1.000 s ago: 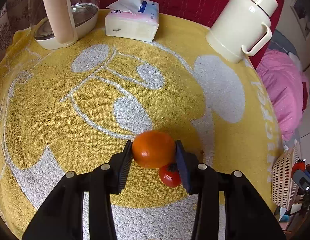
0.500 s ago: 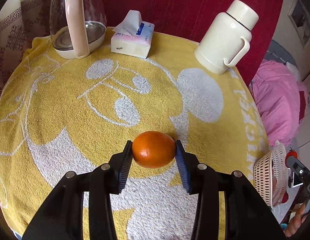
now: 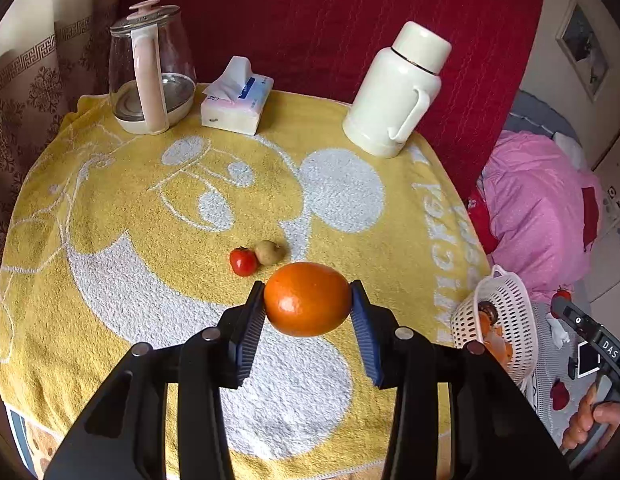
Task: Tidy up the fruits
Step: 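Drop the tomato into the white basket with the right gripper while the left holds the mandarin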
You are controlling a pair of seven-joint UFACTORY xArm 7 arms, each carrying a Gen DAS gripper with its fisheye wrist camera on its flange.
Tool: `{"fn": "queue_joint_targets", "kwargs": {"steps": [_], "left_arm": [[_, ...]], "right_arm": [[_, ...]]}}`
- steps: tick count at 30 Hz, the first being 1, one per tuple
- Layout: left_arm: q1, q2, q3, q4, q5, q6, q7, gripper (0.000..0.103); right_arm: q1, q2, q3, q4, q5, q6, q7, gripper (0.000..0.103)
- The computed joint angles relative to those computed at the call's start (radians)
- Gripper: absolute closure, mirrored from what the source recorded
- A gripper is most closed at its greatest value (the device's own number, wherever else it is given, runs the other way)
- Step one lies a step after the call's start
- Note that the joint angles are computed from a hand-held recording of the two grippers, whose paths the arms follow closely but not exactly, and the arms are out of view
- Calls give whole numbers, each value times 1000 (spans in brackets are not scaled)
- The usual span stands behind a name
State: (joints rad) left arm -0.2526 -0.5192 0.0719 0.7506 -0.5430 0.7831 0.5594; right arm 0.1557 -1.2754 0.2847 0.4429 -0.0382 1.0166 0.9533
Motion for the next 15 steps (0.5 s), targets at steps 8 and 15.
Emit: {"fn": "queue_joint_targets", "kwargs": {"steps": [8, 15], "left_arm": [[-22, -141, -19, -69, 7, 8, -64, 60], [-46, -227, -25, -112, 34, 20, -126, 60]], "right_arm": [[38, -133, -25, -38, 14, 118, -51, 74], [73, -220, -29, -98, 70, 208, -77, 74]]}}
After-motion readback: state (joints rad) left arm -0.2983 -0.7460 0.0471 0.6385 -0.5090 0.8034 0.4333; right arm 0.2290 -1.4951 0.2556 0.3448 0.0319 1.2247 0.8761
